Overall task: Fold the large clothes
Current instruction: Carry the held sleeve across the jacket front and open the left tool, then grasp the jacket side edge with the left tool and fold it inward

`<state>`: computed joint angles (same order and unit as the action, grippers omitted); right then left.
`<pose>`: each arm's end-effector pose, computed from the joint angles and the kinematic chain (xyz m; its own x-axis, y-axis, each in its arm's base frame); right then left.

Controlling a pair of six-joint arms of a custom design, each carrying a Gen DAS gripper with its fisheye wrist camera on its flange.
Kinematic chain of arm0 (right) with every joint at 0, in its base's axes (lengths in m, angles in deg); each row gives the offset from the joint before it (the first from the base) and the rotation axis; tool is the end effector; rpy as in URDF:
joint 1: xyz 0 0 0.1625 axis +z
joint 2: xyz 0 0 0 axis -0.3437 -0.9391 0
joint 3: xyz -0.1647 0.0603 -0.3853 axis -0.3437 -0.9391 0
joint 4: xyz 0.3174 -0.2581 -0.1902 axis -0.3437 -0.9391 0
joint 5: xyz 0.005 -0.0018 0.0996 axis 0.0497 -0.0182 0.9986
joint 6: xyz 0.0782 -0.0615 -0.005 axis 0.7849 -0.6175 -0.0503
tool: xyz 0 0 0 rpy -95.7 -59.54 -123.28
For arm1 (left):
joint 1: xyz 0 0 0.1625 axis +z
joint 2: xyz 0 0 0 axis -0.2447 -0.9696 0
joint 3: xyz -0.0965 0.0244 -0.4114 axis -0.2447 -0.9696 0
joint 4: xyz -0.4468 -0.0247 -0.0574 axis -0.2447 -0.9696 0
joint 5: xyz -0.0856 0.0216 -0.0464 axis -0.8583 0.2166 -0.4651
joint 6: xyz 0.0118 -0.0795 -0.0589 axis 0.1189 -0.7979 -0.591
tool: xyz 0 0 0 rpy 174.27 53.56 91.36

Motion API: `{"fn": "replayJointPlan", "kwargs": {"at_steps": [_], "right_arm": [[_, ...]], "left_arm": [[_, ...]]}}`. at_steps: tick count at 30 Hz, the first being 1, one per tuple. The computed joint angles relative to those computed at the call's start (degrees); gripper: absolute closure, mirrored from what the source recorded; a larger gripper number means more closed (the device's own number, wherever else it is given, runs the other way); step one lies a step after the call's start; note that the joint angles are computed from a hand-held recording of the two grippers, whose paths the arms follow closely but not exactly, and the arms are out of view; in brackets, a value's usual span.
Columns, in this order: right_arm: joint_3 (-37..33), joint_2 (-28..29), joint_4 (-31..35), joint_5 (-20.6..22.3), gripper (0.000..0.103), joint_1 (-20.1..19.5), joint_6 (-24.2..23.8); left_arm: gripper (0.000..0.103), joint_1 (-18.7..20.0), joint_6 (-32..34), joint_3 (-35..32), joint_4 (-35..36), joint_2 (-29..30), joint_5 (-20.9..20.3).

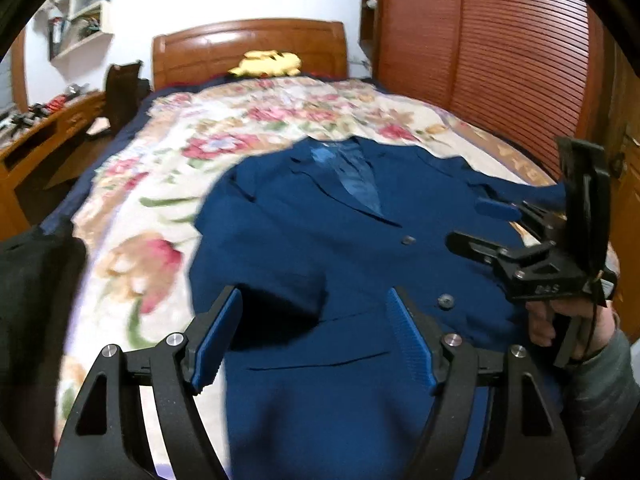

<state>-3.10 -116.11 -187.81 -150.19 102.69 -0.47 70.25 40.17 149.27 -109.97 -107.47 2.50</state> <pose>0.0539 -0.7761 0.2344 -0.5907 -0.6538 0.4729 -0.7978 0.3857 -0.4633 -0.2494 -0.7478 0.0701 -0.7283 0.0394 -0.6841 0.5478 0.6333 -0.5467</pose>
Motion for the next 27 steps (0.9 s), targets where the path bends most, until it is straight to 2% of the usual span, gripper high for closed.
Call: {"fn": "replayJointPlan", "kwargs": {"at_steps": [7, 14, 16, 23, 27], "right_arm": [[-0.25, -0.17, 1.62, 0.73, 0.000, 0.21, -1.58], [-1.50, 0.44, 3.08, 1.33, 0.000, 0.05, -2.71], [-1.69, 0.62, 3.33, 1.22, 0.000, 0.12, -2.90], [-1.77, 0.99, 3.54, 0.71, 0.000, 0.46, -3.66], [-2.05, 1.04, 3.78, 0.92, 0.000, 0.39, -3.50]], "left_arm": [[0.028, 2.73, 2.50, -2.84, -2.96, 0.89, 5.16], [0.028, 6.69, -1.63, -7.93, 2.56, 2.12, 7.60], [0.028, 7.64, -3.36, -9.87, 5.70, 2.75, 7.23], [0.028, 9.64, -14.82, -15.79, 25.19, 4.76, 5.53], [0.028, 9.64, -17.74, -17.20, 29.93, 5.39, 5.16]]}}
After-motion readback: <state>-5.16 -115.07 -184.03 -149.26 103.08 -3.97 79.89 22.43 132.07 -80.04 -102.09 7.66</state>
